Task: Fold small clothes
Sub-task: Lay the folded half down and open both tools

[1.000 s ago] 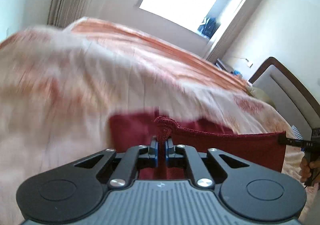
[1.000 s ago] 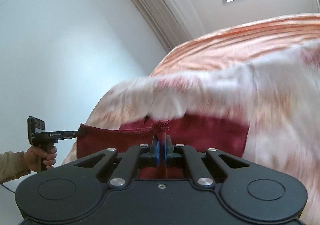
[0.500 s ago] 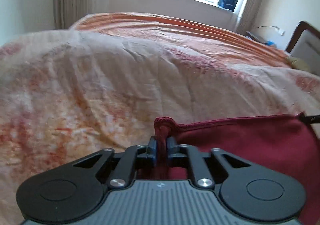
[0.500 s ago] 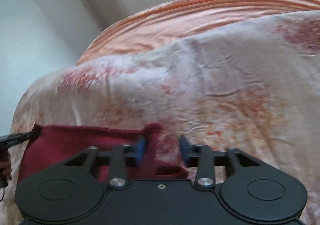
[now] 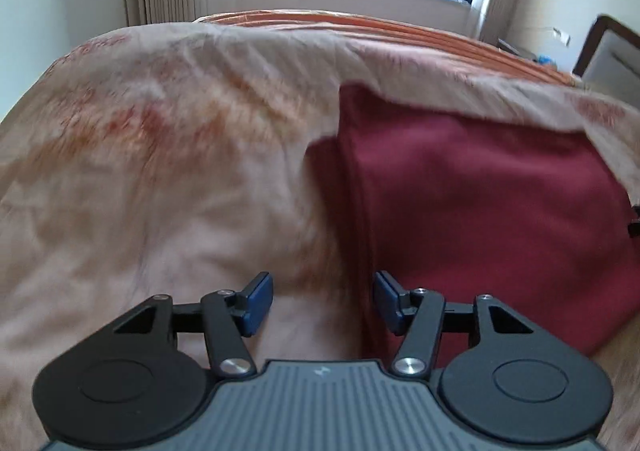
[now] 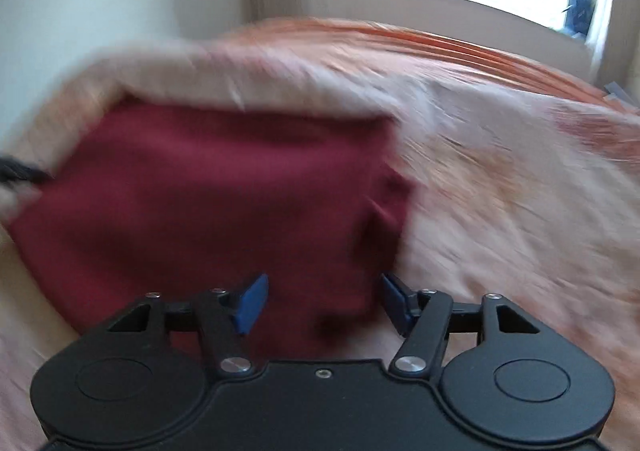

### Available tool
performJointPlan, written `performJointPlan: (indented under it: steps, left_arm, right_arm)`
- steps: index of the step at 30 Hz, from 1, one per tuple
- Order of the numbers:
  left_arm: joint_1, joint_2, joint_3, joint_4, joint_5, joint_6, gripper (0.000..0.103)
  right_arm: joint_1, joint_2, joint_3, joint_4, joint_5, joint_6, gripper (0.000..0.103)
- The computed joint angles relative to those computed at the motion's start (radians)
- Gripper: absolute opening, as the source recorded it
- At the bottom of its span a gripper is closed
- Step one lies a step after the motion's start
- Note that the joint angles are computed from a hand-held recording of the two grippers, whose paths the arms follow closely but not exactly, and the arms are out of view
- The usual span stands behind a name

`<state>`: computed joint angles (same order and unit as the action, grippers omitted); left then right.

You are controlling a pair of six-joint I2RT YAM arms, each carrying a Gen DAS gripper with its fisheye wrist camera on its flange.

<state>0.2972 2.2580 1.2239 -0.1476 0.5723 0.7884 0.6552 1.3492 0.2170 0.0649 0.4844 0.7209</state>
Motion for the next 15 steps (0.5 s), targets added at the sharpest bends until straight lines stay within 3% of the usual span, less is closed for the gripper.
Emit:
performJointPlan:
  steps: [5,7,9,13,15]
  left_arm:
    - [0.040,-0.050,-0.060,0.038,-0.018,0.017,0.066]
    - [0.061,-0.054,-0.039,-0.024,0.024,0.006,0.066]
    - [0.071,-0.018,0.050,-0.164,0.096,-0.004,0.066]
    - [0.046,0.133,0.317,-0.480,0.221,-0.069,0.066]
    - [0.016,0.177,0.366,-0.450,0.209,-0.155,0.066]
  right_arm:
    - [0.149,-0.140,0.036,-0.323,0.145,0.289,0.069]
    - [0.196,-0.228,0.043,-0.394,0.174,0.357,0.071]
    - [0.220,-0.275,0.044,-0.371,0.172,0.369,0.075]
    - [0.228,-0.180,0.101,-0.234,0.142,0.338,0.076]
    - [0.210,-0.116,0.113,-0.111,0.106,0.317,0.075]
